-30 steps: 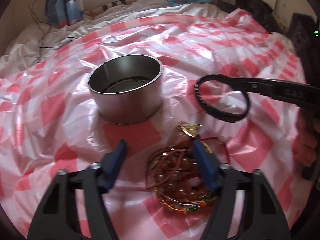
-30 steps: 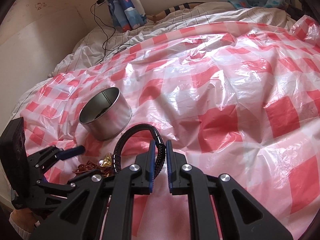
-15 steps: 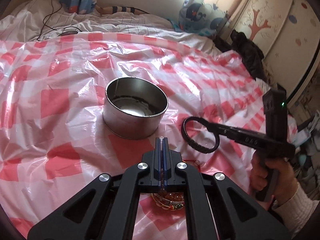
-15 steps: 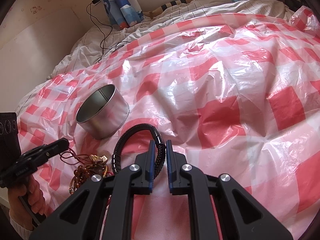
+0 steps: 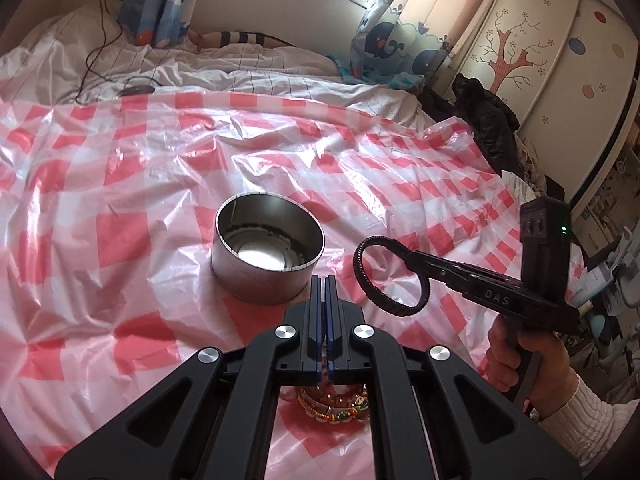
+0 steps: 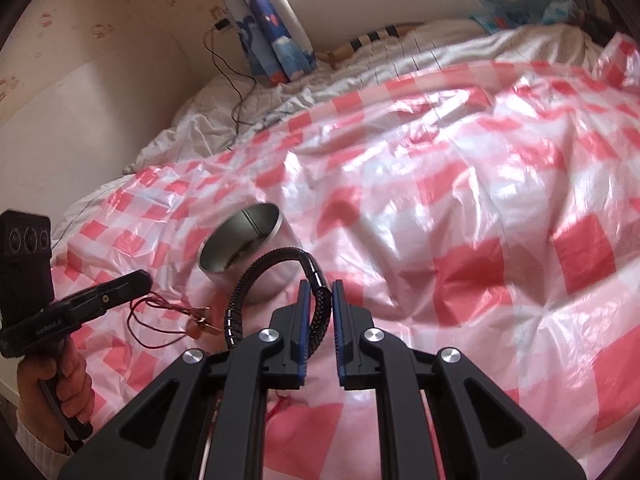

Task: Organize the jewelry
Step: 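Lift the black braided bracelet with the right gripper toward the silver tin, then lower the bracelet into the silver tin and open the right gripper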

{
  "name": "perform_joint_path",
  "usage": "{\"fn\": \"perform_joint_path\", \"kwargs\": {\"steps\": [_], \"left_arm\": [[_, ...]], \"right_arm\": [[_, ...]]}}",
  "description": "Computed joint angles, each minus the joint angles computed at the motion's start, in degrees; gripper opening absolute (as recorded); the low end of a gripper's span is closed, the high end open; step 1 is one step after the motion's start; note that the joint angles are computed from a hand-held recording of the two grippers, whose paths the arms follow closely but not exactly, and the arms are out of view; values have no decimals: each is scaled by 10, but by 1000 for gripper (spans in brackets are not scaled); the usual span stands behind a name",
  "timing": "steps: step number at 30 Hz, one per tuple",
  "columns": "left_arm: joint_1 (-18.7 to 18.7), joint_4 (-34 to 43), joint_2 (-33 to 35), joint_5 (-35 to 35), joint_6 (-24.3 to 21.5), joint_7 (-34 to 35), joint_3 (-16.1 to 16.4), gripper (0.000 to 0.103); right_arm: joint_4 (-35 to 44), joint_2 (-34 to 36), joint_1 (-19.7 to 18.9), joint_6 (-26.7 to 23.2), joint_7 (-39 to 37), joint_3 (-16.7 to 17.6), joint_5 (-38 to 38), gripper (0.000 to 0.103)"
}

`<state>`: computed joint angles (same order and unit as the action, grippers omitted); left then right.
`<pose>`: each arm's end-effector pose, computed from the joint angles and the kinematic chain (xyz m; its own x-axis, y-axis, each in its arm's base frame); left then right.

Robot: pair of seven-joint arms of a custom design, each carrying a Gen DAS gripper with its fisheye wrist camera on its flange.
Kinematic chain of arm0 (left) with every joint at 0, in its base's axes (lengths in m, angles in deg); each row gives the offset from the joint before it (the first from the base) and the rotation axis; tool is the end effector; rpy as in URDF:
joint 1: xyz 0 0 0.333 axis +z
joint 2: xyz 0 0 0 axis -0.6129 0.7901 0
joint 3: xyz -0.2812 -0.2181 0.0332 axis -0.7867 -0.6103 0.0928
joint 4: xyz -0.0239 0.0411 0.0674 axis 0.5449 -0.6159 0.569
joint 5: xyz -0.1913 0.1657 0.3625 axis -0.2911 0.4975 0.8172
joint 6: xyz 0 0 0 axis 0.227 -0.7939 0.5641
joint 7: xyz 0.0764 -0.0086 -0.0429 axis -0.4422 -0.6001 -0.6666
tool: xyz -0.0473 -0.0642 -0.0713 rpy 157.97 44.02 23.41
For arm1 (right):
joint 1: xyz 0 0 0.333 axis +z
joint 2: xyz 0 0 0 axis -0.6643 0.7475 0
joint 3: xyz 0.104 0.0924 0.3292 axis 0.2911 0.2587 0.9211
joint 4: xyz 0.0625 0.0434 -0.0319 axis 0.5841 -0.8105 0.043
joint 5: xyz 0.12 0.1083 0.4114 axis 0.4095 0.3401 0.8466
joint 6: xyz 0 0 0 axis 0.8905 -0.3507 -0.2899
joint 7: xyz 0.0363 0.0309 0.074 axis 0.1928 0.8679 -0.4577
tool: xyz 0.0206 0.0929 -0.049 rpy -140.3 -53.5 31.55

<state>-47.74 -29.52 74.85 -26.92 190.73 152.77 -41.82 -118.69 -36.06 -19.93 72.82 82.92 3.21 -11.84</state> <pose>0.5667 -0.1658 0.5930 -0.4545 -0.8139 0.3619 -0.7267 0.1039 -0.6790 0.5425 0.1565 0.5792 0.1234 -0.9095 -0.3969 -0.7392 0.1825 -0.6482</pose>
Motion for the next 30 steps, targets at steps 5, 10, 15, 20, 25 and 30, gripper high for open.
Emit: {"fn": "perform_joint_path", "kwargs": {"steps": [5,10,15,20,25,30], "left_arm": [[5,35,20,30,-1,-15,-4,1],[7,75,44,34,5,-8,-9,1],[12,108,73,43,12,-16,-16,1],[21,139,112,43,3,-29,-24,1],[31,150,136,31,0,-30,-33,1],[34,162,165,78,-17,-73,-34,2]], "right_arm": [[11,4,-8,23,20,14,-45,11],[25,14,-7,19,23,14,-66,11],[38,26,-9,15,26,16,-68,11],[46,33,-14,17,27,21,-71,12],[64,50,-20,14,27,25,-73,11],[93,77,-36,5,50,41,-118,12]]}}
